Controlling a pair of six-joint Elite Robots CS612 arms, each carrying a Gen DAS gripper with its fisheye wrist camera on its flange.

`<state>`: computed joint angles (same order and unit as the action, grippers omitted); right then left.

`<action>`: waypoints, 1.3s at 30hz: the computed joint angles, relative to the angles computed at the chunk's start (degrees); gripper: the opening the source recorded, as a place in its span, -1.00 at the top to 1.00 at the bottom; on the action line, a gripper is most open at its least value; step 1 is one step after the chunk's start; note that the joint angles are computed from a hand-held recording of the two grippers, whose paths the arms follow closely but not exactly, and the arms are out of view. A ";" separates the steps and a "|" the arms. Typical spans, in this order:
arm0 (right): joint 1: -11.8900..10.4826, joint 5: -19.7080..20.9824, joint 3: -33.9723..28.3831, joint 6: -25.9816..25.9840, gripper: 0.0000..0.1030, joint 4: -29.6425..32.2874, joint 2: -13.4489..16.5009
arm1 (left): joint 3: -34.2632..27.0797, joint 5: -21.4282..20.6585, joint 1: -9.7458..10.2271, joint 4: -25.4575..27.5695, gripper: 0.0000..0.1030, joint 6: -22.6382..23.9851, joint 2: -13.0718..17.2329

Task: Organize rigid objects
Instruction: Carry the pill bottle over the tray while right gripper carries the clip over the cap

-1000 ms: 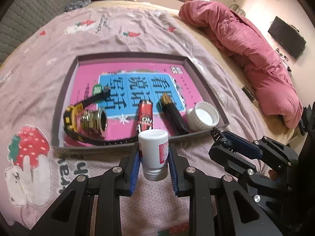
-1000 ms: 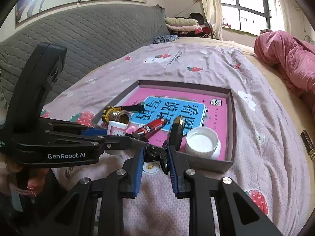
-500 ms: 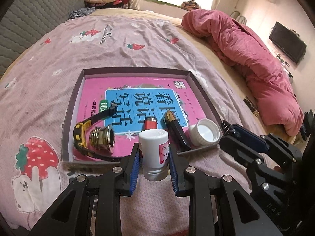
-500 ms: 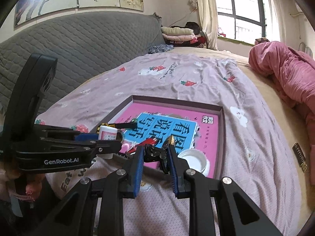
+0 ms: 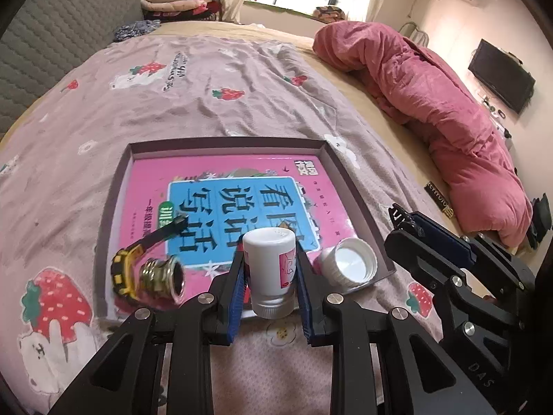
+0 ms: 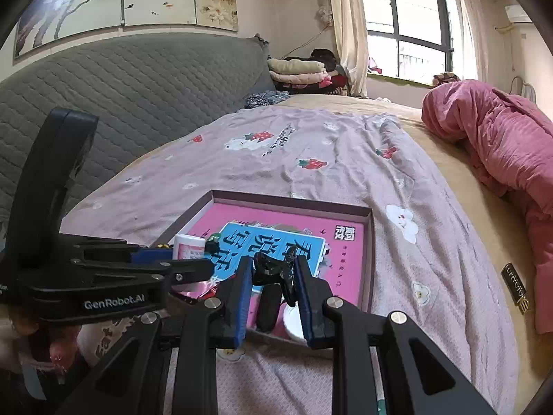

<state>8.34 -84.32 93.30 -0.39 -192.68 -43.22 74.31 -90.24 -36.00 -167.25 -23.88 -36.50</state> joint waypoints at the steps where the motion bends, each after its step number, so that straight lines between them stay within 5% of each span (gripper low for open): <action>1: -0.04 -0.12 -0.12 -0.04 0.52 0.27 0.05 | -0.35 -0.05 -0.06 0.28 0.46 0.13 0.18; 39: -0.76 -2.21 -2.16 0.87 0.52 10.53 2.44 | -5.62 -2.32 -0.61 7.06 0.46 1.83 4.61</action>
